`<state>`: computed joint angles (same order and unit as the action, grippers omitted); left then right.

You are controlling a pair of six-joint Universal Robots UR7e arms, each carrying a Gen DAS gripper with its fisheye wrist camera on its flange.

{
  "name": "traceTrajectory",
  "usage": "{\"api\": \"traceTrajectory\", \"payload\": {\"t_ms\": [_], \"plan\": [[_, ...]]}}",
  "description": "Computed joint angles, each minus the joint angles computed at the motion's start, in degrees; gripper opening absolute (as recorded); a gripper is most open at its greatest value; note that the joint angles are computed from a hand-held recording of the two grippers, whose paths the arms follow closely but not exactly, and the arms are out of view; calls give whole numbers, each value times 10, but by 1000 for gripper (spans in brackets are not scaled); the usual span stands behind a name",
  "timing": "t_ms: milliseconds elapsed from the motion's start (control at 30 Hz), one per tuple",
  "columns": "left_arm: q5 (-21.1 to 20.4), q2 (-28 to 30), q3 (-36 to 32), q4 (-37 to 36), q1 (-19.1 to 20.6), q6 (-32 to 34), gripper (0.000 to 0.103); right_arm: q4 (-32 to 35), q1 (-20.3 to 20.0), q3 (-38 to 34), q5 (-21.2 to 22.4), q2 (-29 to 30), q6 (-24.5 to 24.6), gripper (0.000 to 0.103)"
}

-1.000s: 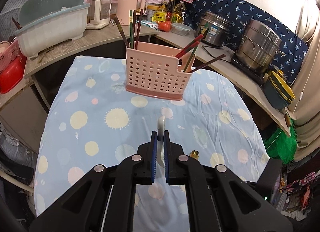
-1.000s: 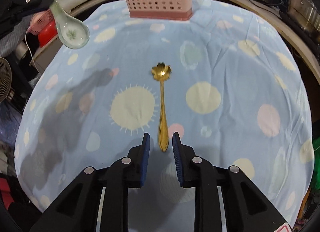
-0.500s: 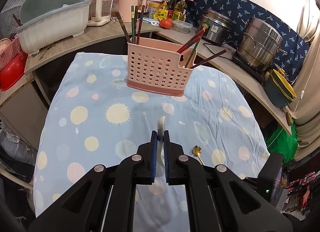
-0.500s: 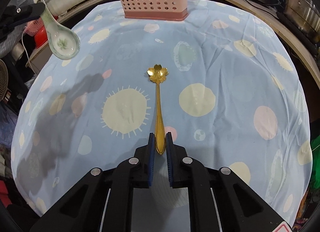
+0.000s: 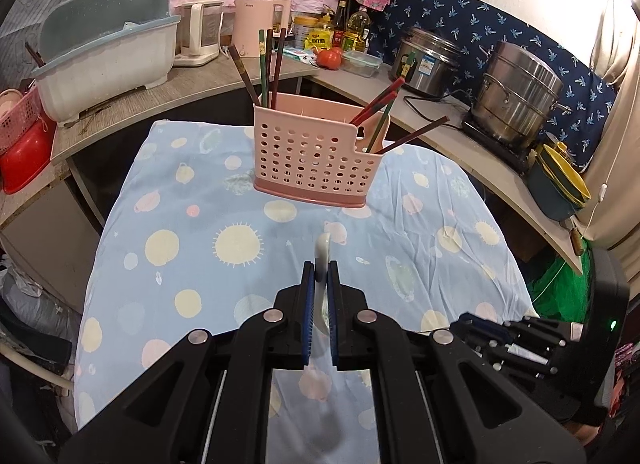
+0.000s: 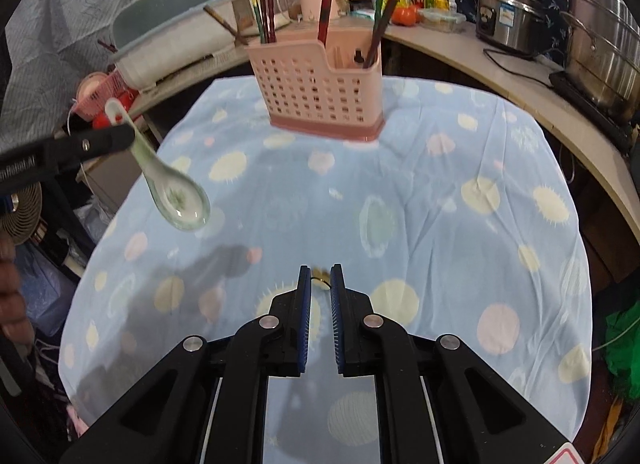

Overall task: Organize utensils
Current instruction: 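Lift both held spoons and carry them above the pink caddy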

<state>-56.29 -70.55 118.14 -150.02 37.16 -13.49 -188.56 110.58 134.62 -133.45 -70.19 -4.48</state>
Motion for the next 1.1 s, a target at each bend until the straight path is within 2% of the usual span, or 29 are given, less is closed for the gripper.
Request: {"api": "traceTrajectory", "payload": {"t_ms": [67,367,433,533,833,1100], "plan": [[2,2,-3,-1,0,2,6,-2,1,-13,5,1,-7,2],[9,11,-20,-5,1,14,6,-13,2,-52,15,8,-25,2],[11,15,-30,-6,3,21,6,-6,3,-61,29,2,-23,2],[23,24,-48,-12,3,40,6,-5,16,-85,32,1,-40,2],[63,84,-150,-44,9,119,6,-11,44,-200,34,30,-108,2],[78,153,-255,-64,17,176,6,18,32,-292,68,66,-116,2]]}}
